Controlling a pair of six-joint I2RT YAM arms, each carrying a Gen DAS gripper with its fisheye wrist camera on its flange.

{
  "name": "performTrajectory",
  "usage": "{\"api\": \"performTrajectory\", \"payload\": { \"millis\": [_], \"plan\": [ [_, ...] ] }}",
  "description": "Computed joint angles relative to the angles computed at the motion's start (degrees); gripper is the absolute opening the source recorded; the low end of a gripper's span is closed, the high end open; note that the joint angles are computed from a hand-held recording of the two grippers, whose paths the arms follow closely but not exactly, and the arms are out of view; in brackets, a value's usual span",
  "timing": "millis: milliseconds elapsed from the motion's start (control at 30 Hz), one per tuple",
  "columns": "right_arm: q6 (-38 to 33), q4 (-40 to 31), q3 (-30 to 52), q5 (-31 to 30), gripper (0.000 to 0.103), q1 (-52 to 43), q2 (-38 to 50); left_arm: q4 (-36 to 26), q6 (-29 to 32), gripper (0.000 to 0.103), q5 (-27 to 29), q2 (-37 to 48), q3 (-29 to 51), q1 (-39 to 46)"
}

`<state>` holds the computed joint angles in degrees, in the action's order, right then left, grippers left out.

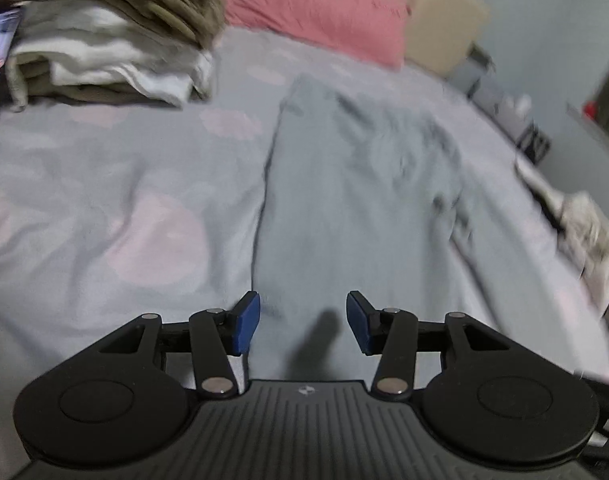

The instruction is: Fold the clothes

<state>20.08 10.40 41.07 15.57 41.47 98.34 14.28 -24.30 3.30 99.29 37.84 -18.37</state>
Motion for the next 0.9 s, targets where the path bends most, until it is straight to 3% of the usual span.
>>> {"api": "performTrajectory", "payload": {
  "millis": [67, 167, 267, 433, 533, 667, 700, 733, 767, 900],
  "plan": [
    [-0.09, -5.91, 5.46, 0.02, 0.04, 0.1, 3.81, 0.45, 1.69, 0.05, 0.1, 1.45, 0.76, 0.02],
    [0.43, -14.91, 12.08, 1.26, 0.041, 0.66, 7.9, -5.78, 4.04, 0.052, 2.84, 1.97, 4.49, 1.29],
    [0.37, -22.96, 17.7, 0.67, 0.043, 0.57, 11.38, -14.92, 7.97, 0.053, 8.22, 2.69, 9.25, 4.11],
    [-0.44, -30.43, 25.47, -0.4, 0.046, -0.14, 16.77, -29.48, 13.21, 0.052, 15.85, 8.86, 22.0, 9.11],
    [2.67, -29.99, 25.56, -0.69, 0.047, -0.45, 17.31, -31.49, 14.32, 0.051, 17.29, 14.44, 28.84, 9.89],
    [2.29, -26.81, 22.07, -1.37, 0.047, -0.68, 15.37, -35.44, 13.55, 0.051, 14.07, 18.82, 35.99, 7.98],
    [1.88, -26.01, 21.23, -2.33, 0.047, -1.16, 14.74, -37.43, 13.29, 0.044, 12.32, 19.13, 37.57, 7.24],
    [1.63, -25.4, 20.58, -3.36, 0.047, -1.74, 14.28, -39.6, 13.09, 0.028, 10.39, 19.45, 39.27, 6.5],
    [1.41, -25.0, 20.18, -4.57, 0.048, -2.43, 13.99, -41.8, 12.87, 0.024, 8.48, 19.82, 41.03, 5.76],
    [-0.31, -20.28, 15.56, -8.99, 0.05, -4.97, 11.48, -46.64, 4.25, 0.022, 6.08, 22.41, 45.94, 4.67]
  ]
}}
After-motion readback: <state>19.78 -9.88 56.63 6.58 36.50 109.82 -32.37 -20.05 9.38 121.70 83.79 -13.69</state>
